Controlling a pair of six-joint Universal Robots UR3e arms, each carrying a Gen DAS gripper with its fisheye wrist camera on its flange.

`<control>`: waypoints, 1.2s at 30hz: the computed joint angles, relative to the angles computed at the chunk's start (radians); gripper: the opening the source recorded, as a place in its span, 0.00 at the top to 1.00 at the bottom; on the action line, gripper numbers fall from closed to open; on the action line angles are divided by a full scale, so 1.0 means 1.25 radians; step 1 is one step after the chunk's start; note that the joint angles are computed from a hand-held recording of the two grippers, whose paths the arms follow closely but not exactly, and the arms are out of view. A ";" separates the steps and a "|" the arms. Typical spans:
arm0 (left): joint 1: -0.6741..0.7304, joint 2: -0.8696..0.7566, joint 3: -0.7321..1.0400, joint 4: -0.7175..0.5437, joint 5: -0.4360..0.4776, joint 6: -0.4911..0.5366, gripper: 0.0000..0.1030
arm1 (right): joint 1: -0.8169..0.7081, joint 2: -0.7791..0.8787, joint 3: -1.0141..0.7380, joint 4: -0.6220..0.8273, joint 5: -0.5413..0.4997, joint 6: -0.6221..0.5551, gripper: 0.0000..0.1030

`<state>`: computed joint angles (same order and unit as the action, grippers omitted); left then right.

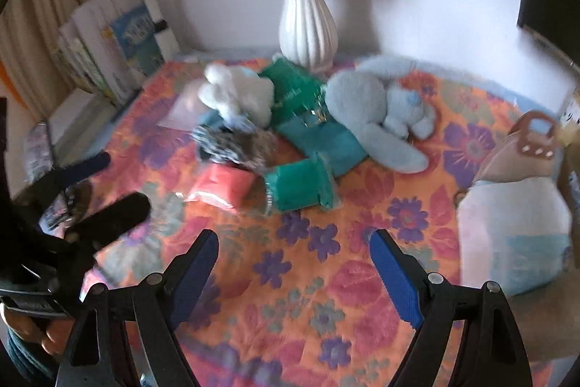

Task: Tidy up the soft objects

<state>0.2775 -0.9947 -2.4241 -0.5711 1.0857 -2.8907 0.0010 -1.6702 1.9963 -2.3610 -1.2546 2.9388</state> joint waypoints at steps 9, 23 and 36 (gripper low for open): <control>0.010 -0.267 0.050 0.059 -0.066 -0.043 0.02 | -0.027 0.110 -0.012 -0.074 0.013 0.018 0.18; -0.125 -0.396 0.148 0.122 0.064 -0.098 0.16 | -0.125 0.072 0.067 -0.058 0.113 -0.054 0.18; -0.041 -0.287 0.061 0.094 0.017 -0.054 0.49 | 0.022 0.196 -0.054 -0.121 -0.031 0.016 0.18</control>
<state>0.2265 -1.3537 -2.3484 -0.4540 1.1071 -2.9579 0.0284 -1.4249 1.9285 -2.5118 -1.2930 2.9587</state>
